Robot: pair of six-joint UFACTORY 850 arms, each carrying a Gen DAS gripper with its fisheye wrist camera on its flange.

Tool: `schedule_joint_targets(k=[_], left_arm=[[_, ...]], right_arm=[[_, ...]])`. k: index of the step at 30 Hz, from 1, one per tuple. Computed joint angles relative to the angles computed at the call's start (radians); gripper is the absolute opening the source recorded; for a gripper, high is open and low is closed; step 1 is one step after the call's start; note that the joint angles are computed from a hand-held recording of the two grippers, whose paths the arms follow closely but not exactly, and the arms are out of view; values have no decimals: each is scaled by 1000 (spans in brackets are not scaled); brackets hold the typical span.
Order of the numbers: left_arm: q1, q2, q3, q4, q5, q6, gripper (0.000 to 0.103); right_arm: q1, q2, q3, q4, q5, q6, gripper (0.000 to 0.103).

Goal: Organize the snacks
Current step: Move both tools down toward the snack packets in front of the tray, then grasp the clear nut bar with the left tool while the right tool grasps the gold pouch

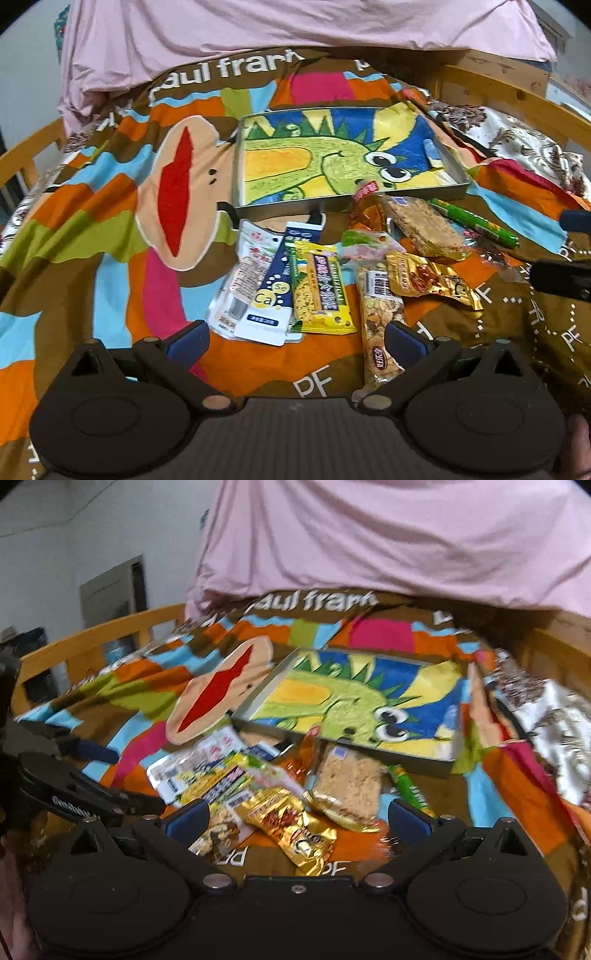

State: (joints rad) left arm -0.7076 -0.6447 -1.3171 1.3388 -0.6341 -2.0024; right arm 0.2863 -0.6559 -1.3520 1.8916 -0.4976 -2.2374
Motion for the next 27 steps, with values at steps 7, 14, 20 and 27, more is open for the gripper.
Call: schedule_joint_targets(k=[7,14,20,27], left_arm=[[23,13,35,180,119,-90,103],[57,-29,2,208,267,-72,103],[81,-64,-29,199,350,-26,102],[90,-76,-40,309,374,-104,93]], right_arm=[[7,-122,-177,-474,18,262,102],[2,-249,-355,-779,-103,461,102],[3,-326,-457,-825,-135,486,95],[2,-381,-538,-807,-180,504,88]])
